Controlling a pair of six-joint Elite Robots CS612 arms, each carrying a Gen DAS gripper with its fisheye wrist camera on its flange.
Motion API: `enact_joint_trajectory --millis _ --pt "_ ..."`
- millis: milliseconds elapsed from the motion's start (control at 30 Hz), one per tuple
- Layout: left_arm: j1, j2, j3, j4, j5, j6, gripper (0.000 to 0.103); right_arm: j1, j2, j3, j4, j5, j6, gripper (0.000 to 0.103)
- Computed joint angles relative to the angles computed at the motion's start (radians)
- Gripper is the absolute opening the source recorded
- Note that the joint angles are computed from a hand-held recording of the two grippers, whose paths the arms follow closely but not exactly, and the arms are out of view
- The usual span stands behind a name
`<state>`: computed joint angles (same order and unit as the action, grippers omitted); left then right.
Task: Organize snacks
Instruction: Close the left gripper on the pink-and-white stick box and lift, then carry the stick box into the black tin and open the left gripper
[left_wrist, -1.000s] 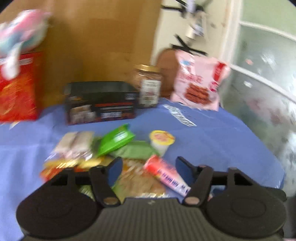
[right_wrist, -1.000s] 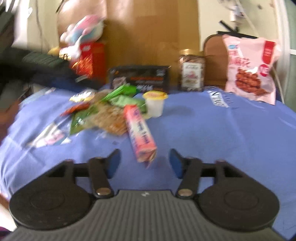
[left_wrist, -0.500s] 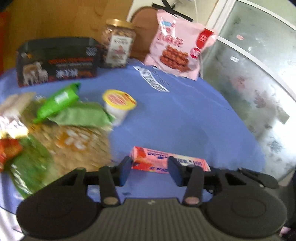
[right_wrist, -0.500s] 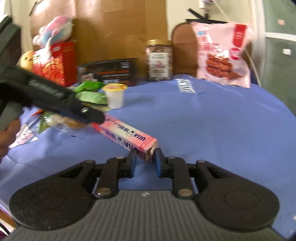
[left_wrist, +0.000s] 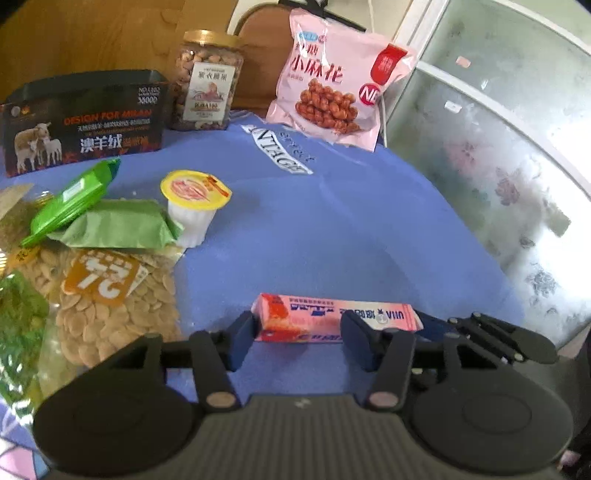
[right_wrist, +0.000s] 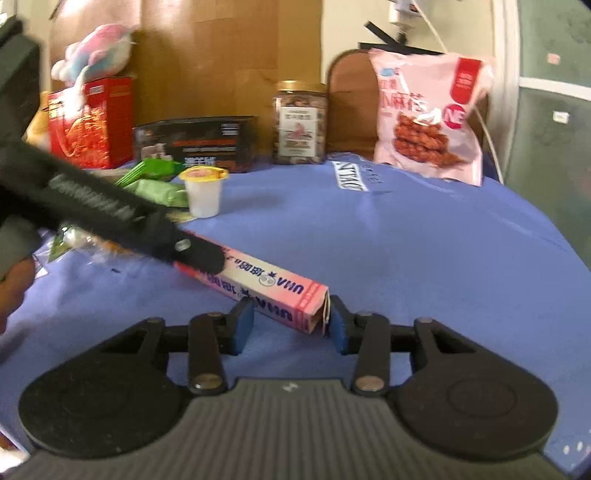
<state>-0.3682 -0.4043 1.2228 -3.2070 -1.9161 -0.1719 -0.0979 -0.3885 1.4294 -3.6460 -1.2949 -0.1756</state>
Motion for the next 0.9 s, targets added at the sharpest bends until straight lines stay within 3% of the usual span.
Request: enact_joint_trajectory --millis 133,333,500,733,900 --pt "0.002 -0.022 0.035 -0.071 0.007 -0.031 0.05 0.016 -0.002 0.015 -0.087 -0.037 -0.033 0.046" --pt "0.014 -0.052 0.068 -0.177 0.064 -0.026 0.049 0.024 -0.002 -0.035 -0.102 0.019 -0.02 0.046" --pt "0.045 -0.05 0.019 -0.183 0.113 -0.071 0.049 0.051 0.035 -0.156 -0.084 0.058 -0.054 0.046" --pt "0.098 0.021 -0.173 -0.096 0.185 -0.139 0.048 0.08 0.133 -0.463 0.141 0.158 -0.04 0.046" --pt "0.129 0.155 -0.456 0.062 0.2 -0.207 0.049 0.105 0.265 -0.794 0.381 0.15 -0.073 0.046"
